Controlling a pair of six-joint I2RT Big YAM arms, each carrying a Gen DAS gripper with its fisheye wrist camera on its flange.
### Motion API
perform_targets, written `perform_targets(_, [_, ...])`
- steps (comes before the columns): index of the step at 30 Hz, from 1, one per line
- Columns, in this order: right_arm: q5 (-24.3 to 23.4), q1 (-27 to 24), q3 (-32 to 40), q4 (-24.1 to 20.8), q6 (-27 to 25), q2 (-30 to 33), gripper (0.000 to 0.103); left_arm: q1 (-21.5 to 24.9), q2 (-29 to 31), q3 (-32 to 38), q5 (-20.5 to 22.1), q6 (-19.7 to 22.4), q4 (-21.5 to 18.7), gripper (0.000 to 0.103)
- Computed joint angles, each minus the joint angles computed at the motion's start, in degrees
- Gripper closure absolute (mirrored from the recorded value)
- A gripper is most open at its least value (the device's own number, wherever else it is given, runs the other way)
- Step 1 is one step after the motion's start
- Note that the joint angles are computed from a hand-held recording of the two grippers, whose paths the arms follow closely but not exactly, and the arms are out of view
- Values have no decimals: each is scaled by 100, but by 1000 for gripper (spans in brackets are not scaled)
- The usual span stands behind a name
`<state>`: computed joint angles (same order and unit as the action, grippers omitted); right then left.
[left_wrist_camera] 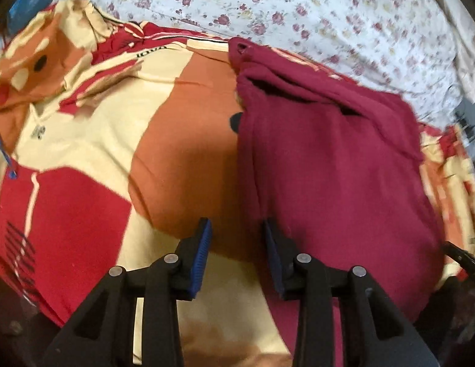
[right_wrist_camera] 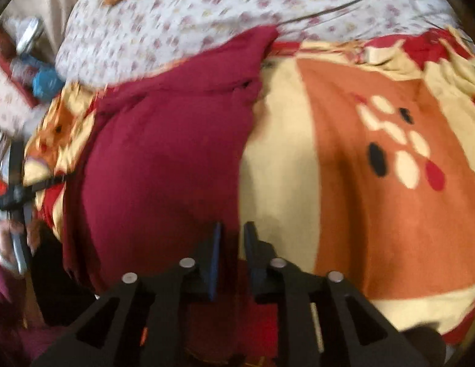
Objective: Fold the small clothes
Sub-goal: 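Smooth the folded sweatshirt flat with both tools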
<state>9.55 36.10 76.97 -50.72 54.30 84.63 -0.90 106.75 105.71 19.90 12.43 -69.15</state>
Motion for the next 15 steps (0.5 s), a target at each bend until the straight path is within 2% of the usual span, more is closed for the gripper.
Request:
perform_targets(1, [3, -14, -87, 150, 56, -90, 77, 34, -76, -50, 184, -14, -2, 77])
perform_targets(4, [101, 14, -91, 389, 6, -281, 71, 49, -305, -172, 719, -27, 68, 77])
perform_targets(8, [-143, 129, 299, 481, -466, 22, 63, -174, -391, -209, 900, 71, 34, 77])
perform_targets(11, [-321, 195, 570, 441, -646, 336, 62, -371, -335, -271, 703, 188, -17, 77])
perform_targets(13, [-429, 225, 690, 413, -656, 496, 62, -482, -324, -381, 337, 362, -58, 77])
perform_targets(15, [-546, 243, 685, 401, -645, 530, 61, -537, -344, -532, -228, 522, -7, 77])
